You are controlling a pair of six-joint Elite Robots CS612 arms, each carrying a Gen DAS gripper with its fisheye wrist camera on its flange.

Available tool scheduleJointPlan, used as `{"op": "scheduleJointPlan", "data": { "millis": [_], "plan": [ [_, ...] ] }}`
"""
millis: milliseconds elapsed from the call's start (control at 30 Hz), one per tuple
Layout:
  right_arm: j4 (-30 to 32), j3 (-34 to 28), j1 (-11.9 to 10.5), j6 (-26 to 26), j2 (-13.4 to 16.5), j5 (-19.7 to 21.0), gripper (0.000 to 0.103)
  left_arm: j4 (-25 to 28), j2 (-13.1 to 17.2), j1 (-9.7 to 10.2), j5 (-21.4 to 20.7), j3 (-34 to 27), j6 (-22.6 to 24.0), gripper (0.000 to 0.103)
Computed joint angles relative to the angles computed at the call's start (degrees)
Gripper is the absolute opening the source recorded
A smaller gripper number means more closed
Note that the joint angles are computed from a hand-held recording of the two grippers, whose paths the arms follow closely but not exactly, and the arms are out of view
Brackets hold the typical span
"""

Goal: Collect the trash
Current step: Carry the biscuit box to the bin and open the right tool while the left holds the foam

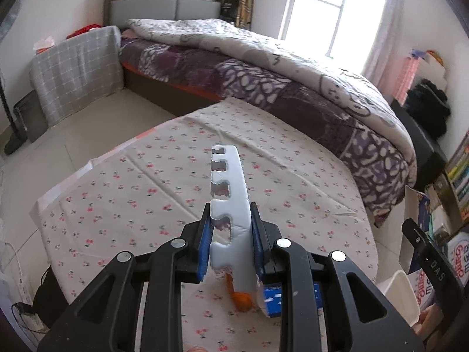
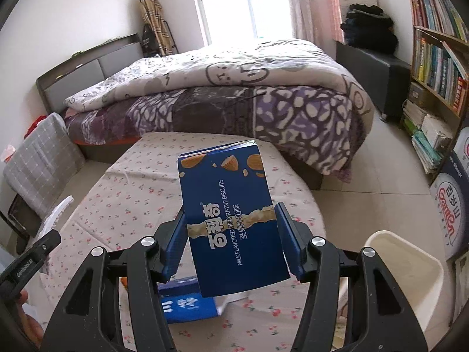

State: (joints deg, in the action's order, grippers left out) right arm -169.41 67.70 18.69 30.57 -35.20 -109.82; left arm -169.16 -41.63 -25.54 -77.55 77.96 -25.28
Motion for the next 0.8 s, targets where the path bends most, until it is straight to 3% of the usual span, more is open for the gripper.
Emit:
{"op": "scheduleJointPlan", "data": {
  "millis": [533, 800],
  "plan": [
    [-0.3, 8.9, -2.5, 5.0, -5.0, -1.5, 0.054, -0.4, 1.1, -3.53, -3.7, -1.4, 5.6, 0.024],
    [1.0, 14.2, -4.6, 12.3, -8.1, -0.1, 0.055, -0.4, 1.4, -5.19, -6.0, -1.7, 8.6, 0.024]
  ]
}}
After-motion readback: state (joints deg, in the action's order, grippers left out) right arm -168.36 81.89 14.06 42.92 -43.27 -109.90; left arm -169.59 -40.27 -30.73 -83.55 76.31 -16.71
